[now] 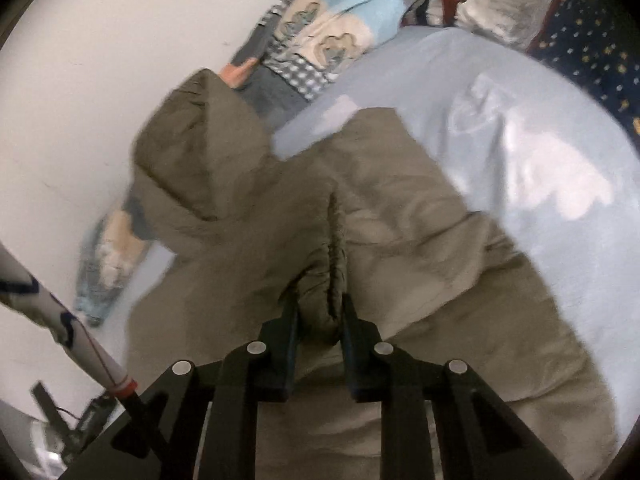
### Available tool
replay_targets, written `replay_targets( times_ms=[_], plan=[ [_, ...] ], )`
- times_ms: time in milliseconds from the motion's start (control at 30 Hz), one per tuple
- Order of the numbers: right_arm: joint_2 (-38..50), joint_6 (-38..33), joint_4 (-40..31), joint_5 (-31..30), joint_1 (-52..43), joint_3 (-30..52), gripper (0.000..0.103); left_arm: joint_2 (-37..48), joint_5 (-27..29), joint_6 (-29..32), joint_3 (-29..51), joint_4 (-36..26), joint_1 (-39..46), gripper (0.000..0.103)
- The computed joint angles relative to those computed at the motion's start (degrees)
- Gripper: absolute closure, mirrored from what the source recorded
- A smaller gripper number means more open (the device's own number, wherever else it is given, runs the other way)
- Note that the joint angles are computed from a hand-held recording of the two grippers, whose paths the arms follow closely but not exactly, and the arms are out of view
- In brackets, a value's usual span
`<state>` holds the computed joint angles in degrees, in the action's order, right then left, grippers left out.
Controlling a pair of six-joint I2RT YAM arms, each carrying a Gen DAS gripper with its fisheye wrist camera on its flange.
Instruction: Fold large clothes
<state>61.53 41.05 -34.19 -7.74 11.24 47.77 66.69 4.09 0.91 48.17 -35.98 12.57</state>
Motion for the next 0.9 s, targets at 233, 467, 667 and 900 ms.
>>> replay_targets(
  times_ms=[233,467,667,900],
  plan=[
    [2.7,-1.8,-0.6,-7.1,-5.0,-1.6,0.068,-2.4,-4.7,-0.7,0.6,-1.2,-2.3,0.024],
    [-4.1,-4.2,-5.3,7.2,1.1,3.4,0.056,-9.6,-5.4,-1.6,-0.7,0.1,-8.7,0.024],
    [0.7,-7.9,-2.2,11.3,9.0,3.9,0.056,-4.0,-13.3,0.5,-4.3,3.1,-16.5,0.021],
    [7.9,-10.4,-2.3,13.7,11.6,2.7,0.055,-1.3,-7.6,-0.4,-3.6,2.1,-12.3,0.016]
  ],
)
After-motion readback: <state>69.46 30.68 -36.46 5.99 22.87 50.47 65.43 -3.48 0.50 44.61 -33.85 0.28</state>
